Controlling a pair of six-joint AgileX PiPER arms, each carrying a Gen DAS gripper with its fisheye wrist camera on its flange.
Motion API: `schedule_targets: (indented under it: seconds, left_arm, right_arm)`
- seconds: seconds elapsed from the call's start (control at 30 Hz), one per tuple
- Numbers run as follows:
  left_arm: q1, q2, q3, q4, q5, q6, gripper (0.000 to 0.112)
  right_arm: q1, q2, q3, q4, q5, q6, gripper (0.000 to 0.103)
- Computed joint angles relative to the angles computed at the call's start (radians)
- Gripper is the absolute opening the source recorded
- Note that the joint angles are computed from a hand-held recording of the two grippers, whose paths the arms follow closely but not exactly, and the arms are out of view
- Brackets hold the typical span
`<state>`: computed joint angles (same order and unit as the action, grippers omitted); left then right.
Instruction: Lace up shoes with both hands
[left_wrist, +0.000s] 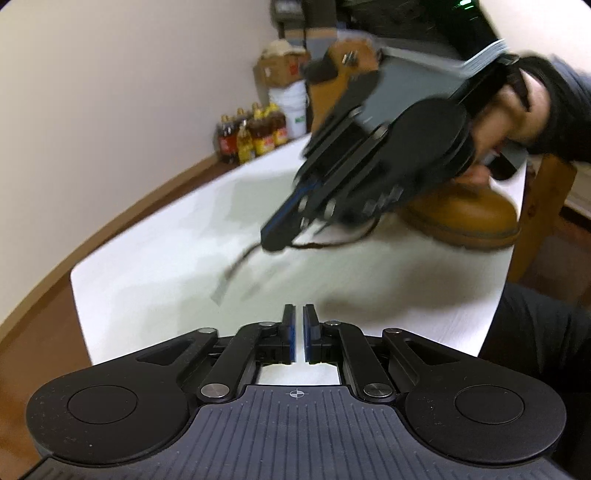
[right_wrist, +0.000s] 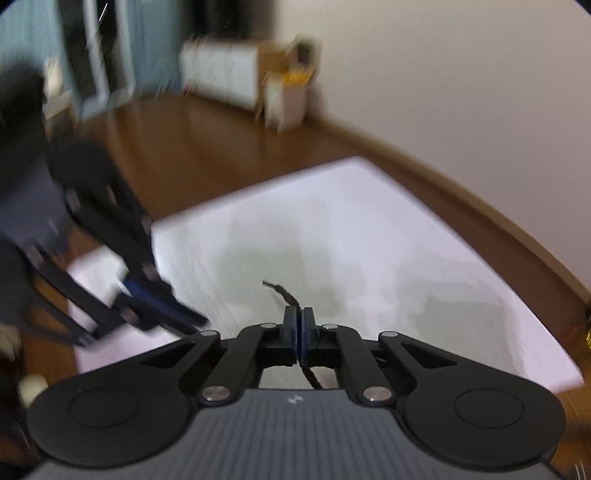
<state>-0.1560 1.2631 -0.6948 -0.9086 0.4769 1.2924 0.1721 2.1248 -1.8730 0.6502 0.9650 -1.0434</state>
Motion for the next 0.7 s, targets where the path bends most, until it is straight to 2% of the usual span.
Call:
schedule_targets:
  seconds: [0.07, 0.13, 0.27, 0.33, 0.37, 0.43, 0.5, 0.7]
  left_arm:
    - [-0.045, -0.02, 0.002, -0.056, -0.034, 0.007, 0.012]
    - [-0.106, -0.032, -0.002, -0.108, -0.075, 0.015, 0.015]
    - [-0.288, -0.016, -0.034, -0.256, -0.188, 0.103, 0.015]
    - [-0.38, 0.016, -0.063, -0.273, -0.25, 0.112, 0.015]
    - [-0.43, 0.041, -0.09, -0.222, -0.28, 0.062, 0.015]
    - [-0.514, 0.086, -0.13, -0.031, -0.339, -0.126, 0.015]
    - [-0.568, 0.138, -0.165, 0.169, -0.371, -0.311, 0.015]
    - [-0.663, 0.288, -0.283, 0.769, -0.335, -0.834, 0.018]
  right_arm:
    - [-0.104, -0.115, 0.159, 0.197, -0.023, -0.021, 0.003]
    - [-0.213, -0.199, 0.307, 0.397, -0.01, -0.069, 0.003]
    - [-0.404, -0.291, 0.559, 0.739, 0.041, -0.153, 0.003]
    - [-0.482, -0.303, 0.642, 0.841, 0.073, -0.16, 0.003]
    - [-0.516, -0.301, 0.68, 0.891, 0.085, -0.168, 0.003]
    - [-0.544, -0.265, 0.717, 0.962, 0.09, -0.176, 0.003]
    - [-0.574, -0.244, 0.742, 0.974, 0.101, -0.144, 0.003]
    - [-0.644, -0.154, 0.747, 0.954, 0.171, -0.054, 0.003]
